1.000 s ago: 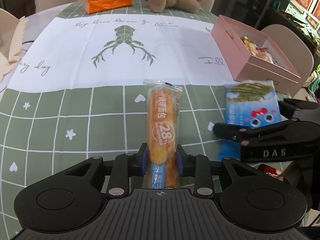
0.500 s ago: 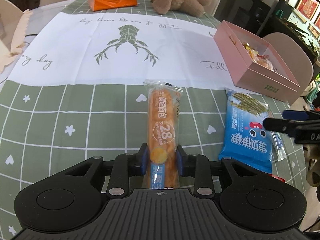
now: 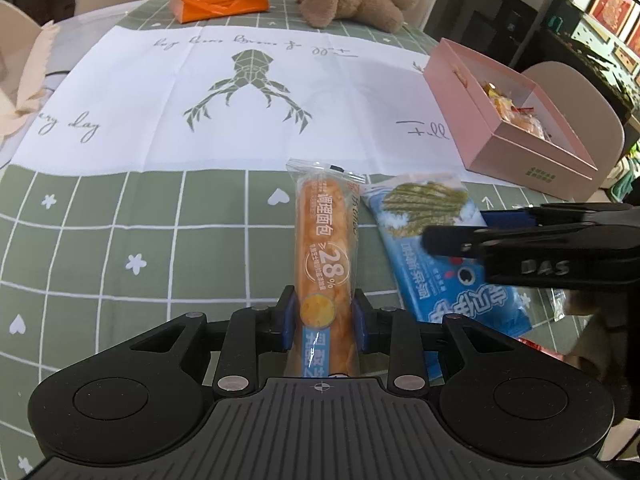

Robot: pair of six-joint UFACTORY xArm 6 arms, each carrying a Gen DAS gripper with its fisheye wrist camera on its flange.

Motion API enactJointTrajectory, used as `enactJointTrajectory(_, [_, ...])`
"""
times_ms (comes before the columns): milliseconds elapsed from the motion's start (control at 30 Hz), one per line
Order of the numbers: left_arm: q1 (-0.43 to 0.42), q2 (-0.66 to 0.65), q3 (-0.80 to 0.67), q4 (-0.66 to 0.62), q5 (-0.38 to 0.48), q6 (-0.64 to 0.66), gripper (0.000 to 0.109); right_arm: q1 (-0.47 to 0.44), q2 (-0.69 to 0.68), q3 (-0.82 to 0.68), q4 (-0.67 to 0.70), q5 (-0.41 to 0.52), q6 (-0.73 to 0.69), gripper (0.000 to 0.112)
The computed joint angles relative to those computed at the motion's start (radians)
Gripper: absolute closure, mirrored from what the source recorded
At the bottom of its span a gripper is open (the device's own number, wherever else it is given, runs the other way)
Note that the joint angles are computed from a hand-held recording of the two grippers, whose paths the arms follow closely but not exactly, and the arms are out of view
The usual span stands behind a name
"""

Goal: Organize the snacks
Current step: 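Move the blue seaweed packet with the right tool and set it on the table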

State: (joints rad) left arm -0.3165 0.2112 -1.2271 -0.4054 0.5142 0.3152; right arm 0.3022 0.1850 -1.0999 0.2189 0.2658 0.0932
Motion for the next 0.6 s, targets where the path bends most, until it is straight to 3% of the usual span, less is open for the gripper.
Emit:
enactJointTrajectory(100, [0.002, -0.013, 0.016, 0.012, -0.006, -0.028, 0.076, 0.011, 0.017, -0.034, -0.072, 0.031, 0.061, 0.048])
enactJointTrajectory(167, [0.001, -0.018, 0.022, 0.041, -0.01, -0.056, 0.076, 0.015, 0.014, -0.041, -0.067, 0.049, 0.066, 0.034])
enactJointTrajectory(400, [-0.002, -0.022, 0.029, 0.061, -0.02, -0.06, 0.076, 0.033, 0.03, -0.069, -0.15, 0.112, 0.144, 0.029])
enactJointTrajectory(600, [-0.002, -0.028, 0.038, 0.059, -0.024, -0.047, 0.076, 0.053, 0.111, -0.182, -0.425, 0.195, 0.307, 0.022])
